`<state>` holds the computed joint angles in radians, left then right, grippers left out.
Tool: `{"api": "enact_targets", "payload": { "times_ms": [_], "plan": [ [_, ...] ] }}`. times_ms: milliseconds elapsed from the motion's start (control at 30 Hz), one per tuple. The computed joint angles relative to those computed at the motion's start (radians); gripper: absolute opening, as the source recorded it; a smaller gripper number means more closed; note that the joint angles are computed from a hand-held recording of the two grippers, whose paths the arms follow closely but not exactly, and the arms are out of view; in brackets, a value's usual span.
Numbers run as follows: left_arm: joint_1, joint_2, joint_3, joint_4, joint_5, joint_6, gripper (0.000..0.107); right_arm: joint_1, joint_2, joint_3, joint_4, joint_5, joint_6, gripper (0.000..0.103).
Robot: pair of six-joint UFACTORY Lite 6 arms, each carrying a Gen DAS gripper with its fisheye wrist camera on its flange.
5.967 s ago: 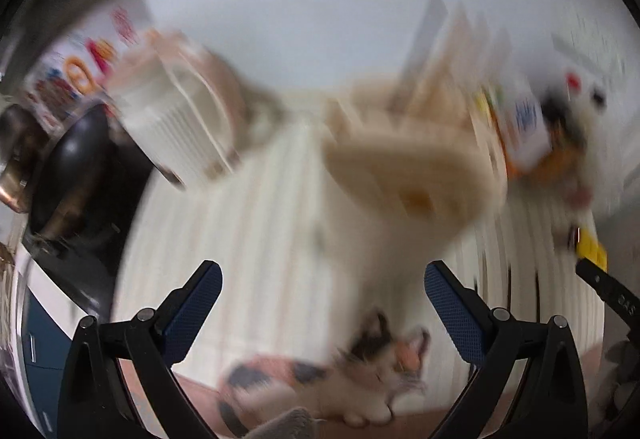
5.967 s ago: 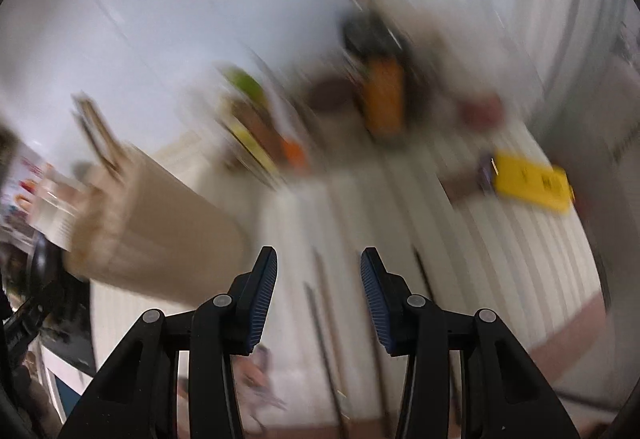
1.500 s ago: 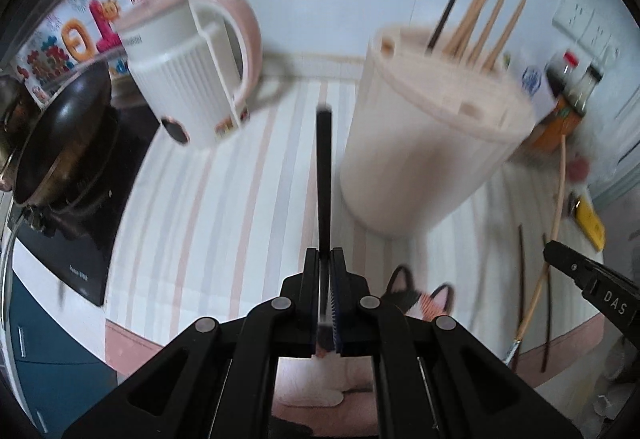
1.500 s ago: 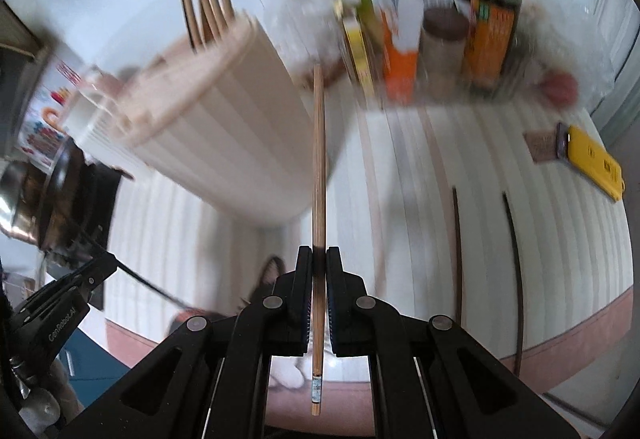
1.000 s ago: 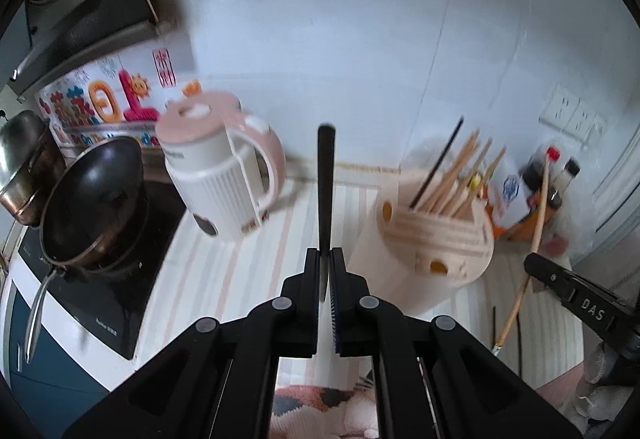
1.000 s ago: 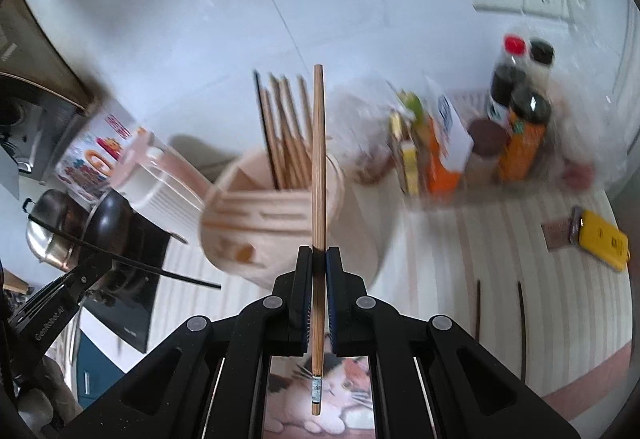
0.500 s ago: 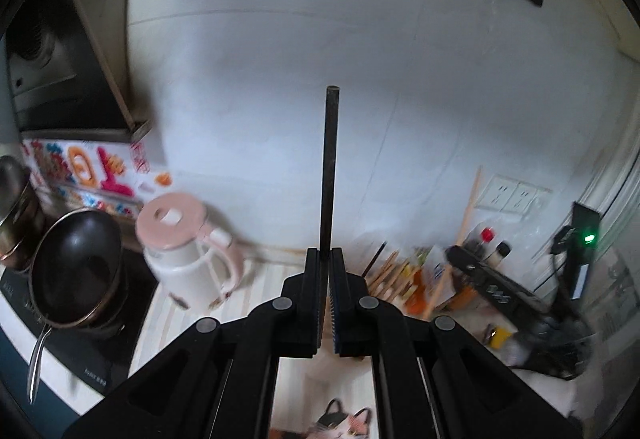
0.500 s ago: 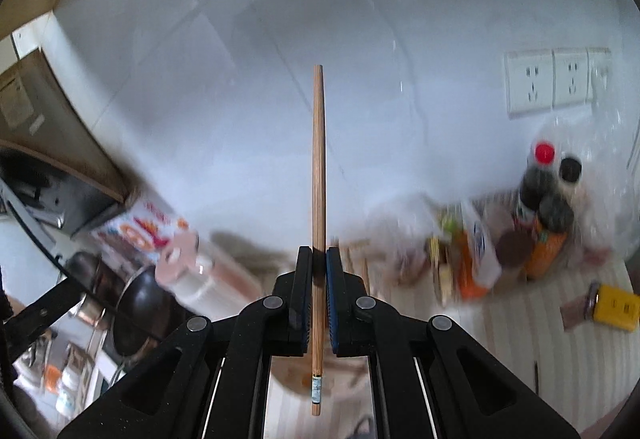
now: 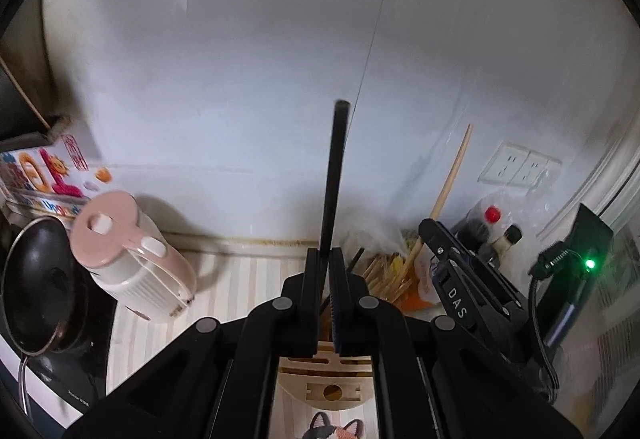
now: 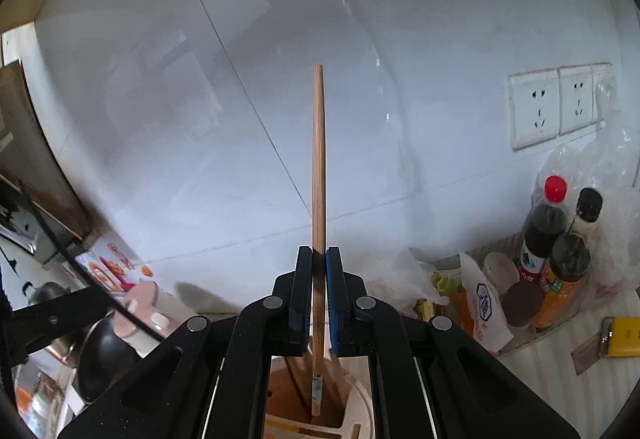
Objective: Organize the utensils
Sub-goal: 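Lower both chopsticks into the holder slots and open both tools, then move both open tools back down to the last dark chopsticks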
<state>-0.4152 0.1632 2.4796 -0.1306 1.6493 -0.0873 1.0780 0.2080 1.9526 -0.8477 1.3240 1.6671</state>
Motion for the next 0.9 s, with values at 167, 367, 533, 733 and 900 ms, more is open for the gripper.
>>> {"api": "enact_targets", "payload": {
  "times_ms": [167, 367, 533, 733, 900],
  "plan": [
    [-0.003, -0.034, -0.102, -0.002, 0.008, -0.010, 0.007, -0.008, -0.050, -0.114, 0.037, -0.049, -0.003, 0.009],
    [-0.010, -0.070, -0.030, 0.058, 0.050, -0.050, 0.080, 0.056, -0.090, -0.072, 0.058, 0.060, -0.008, 0.041],
    [0.050, -0.247, -0.266, 0.091, -0.030, -0.012, 0.102, 0.170, -0.160, -0.074, 0.050, 0.223, 0.080, 0.048],
    [0.047, -0.522, -0.692, 0.159, -0.118, -0.030, 0.103, 0.390, -0.300, -0.240, 0.079, 0.411, 0.349, 0.062],
    [-0.293, -0.736, -1.032, 0.354, -0.106, -0.291, 0.103, 0.602, -0.444, -0.533, 0.220, 0.483, 0.674, 0.077]
  ]
}}
